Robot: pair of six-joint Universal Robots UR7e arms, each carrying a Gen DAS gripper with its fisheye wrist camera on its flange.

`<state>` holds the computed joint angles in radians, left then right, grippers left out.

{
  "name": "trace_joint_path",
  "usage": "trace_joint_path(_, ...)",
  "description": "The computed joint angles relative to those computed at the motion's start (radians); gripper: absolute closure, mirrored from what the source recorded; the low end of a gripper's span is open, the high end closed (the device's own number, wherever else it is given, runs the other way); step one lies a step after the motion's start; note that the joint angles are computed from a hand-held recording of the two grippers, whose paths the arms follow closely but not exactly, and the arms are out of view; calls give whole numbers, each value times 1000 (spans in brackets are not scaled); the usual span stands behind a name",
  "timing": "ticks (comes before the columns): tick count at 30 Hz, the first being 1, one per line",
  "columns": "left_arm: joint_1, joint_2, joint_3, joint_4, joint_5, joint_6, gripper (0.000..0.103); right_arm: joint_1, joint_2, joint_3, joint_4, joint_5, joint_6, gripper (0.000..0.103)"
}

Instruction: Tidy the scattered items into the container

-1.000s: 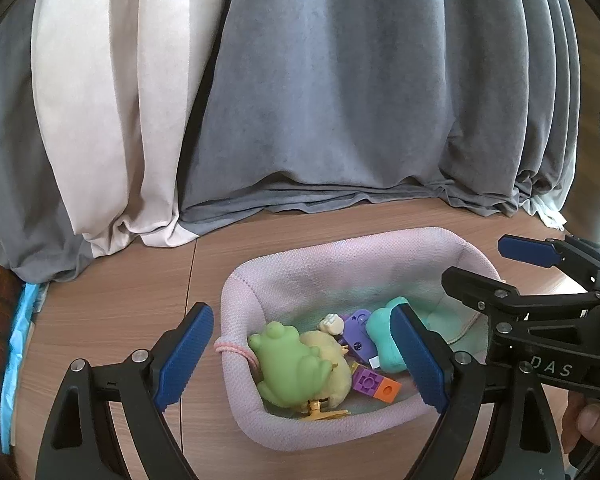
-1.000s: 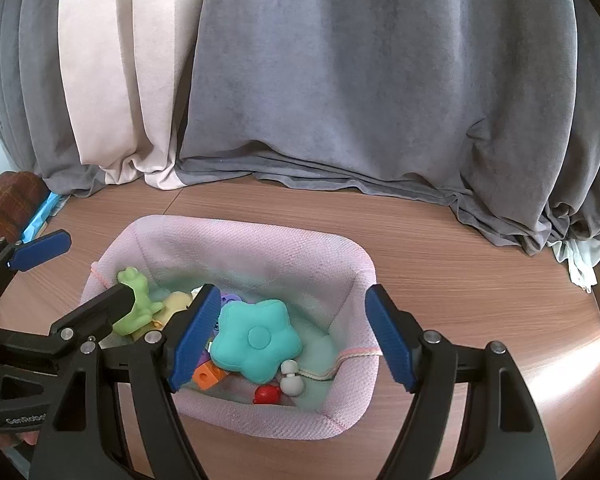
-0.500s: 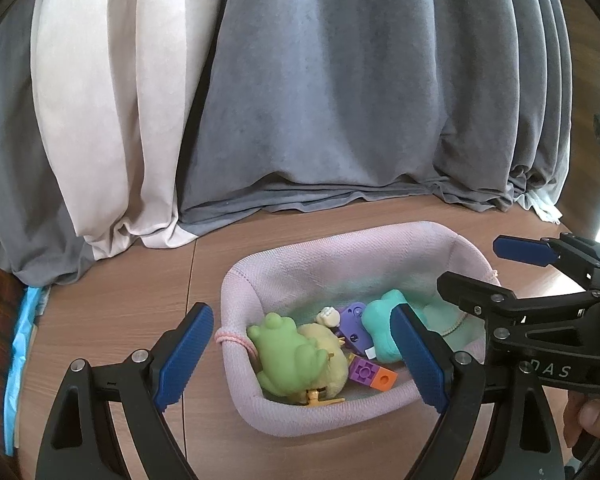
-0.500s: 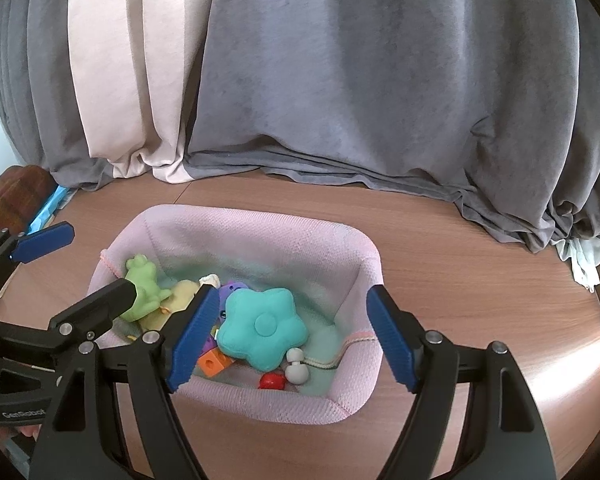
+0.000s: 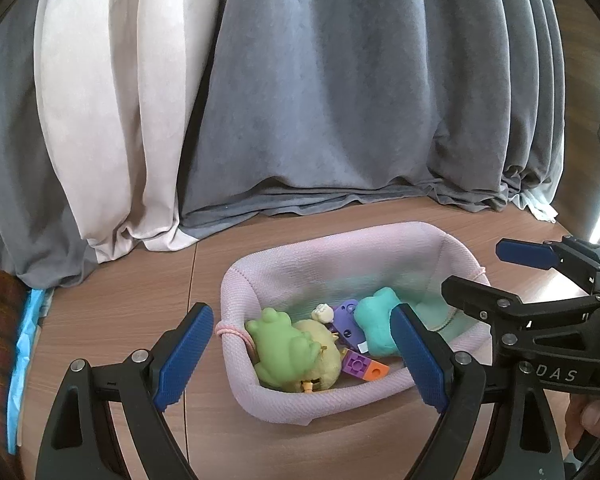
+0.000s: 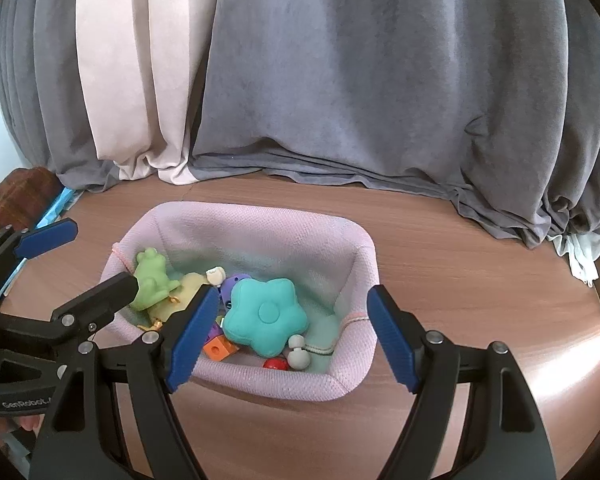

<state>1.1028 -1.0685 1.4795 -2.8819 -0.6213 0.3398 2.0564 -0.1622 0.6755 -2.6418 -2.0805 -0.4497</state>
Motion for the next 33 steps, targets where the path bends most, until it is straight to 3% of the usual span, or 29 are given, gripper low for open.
trace_joint_path(33,-36,-47,88,-21,7,-2,15,1,-103,192,-89,8,24,29)
